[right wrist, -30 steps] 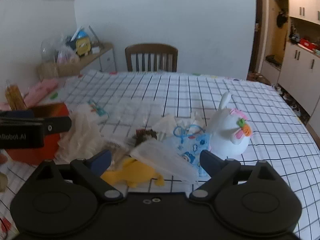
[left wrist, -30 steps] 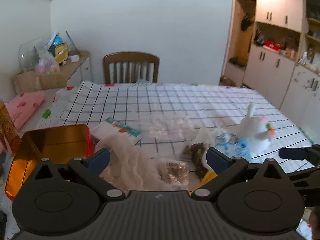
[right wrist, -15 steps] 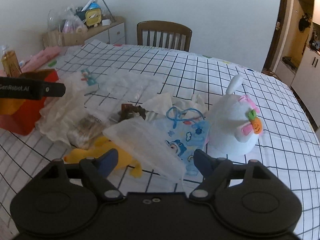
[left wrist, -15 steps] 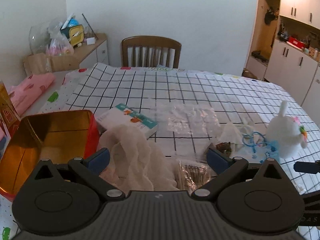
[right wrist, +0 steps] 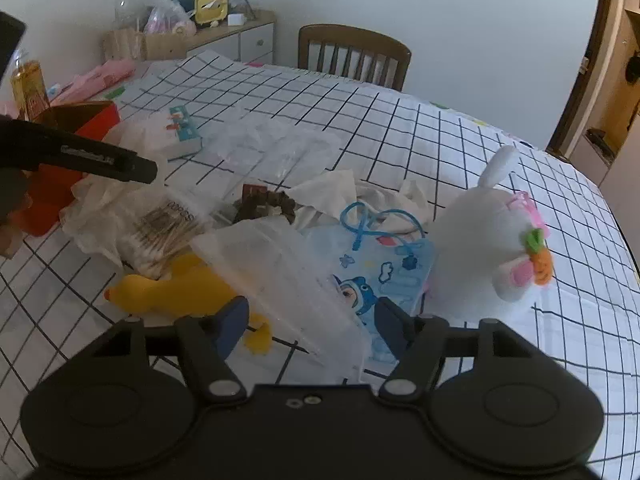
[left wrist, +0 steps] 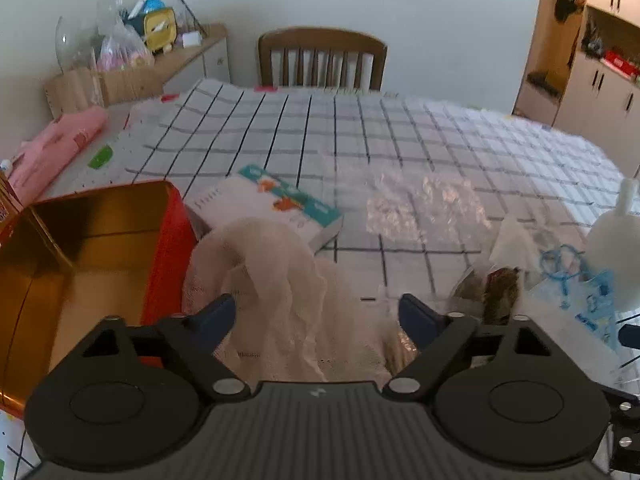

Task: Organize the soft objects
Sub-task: 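Close the left tool on the mesh cloth while the right tool grasps the plastic sheet, then lift and carry the mesh cloth and plastic sheet over the gold tin with both tools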

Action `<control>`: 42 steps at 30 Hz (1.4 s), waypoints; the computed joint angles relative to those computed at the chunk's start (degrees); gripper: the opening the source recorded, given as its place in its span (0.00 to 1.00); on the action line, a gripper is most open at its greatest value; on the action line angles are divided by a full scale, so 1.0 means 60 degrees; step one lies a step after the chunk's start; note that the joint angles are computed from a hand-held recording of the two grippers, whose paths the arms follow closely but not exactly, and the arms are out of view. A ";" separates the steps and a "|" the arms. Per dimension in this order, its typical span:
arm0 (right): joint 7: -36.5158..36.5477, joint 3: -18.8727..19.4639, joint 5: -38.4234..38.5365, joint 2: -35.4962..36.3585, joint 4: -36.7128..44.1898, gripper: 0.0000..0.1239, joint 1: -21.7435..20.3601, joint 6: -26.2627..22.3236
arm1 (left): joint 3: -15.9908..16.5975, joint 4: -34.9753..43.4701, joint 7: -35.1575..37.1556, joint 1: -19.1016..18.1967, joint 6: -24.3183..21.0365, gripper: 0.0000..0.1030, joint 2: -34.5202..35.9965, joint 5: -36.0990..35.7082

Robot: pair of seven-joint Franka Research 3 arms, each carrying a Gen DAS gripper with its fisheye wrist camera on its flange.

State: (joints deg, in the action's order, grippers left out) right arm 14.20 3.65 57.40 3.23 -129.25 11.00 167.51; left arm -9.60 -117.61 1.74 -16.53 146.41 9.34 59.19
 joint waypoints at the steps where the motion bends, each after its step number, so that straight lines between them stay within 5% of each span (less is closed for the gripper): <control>1: -0.0044 0.0002 -0.0040 0.0055 0.0039 0.53 0.0000 0.0006 | -0.0005 0.0073 0.0085 0.0010 -0.0068 0.79 0.0091 -0.0115; 17: -0.0308 0.0160 -0.0118 0.0279 0.0365 0.16 -0.0276 -0.0244 | 0.0208 0.0351 0.0542 -0.0046 -0.0120 0.14 0.0502 -0.0816; 33: 0.0138 -0.0292 0.0445 -0.0676 0.0396 0.08 -0.0060 -0.1486 | -0.0088 -0.0246 -0.0208 -0.0070 -0.0322 0.09 -0.0578 0.0105; 42: 0.0903 -0.0352 0.0256 -0.1139 0.0464 0.07 0.0278 -0.1899 | -0.0413 -0.1142 -0.0032 0.0397 0.0344 0.09 -0.1826 -0.0191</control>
State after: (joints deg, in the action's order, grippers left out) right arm 19.62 1.54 58.93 -3.60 -126.46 12.67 156.11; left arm -12.08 -124.46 1.55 -14.15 148.47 -1.62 58.05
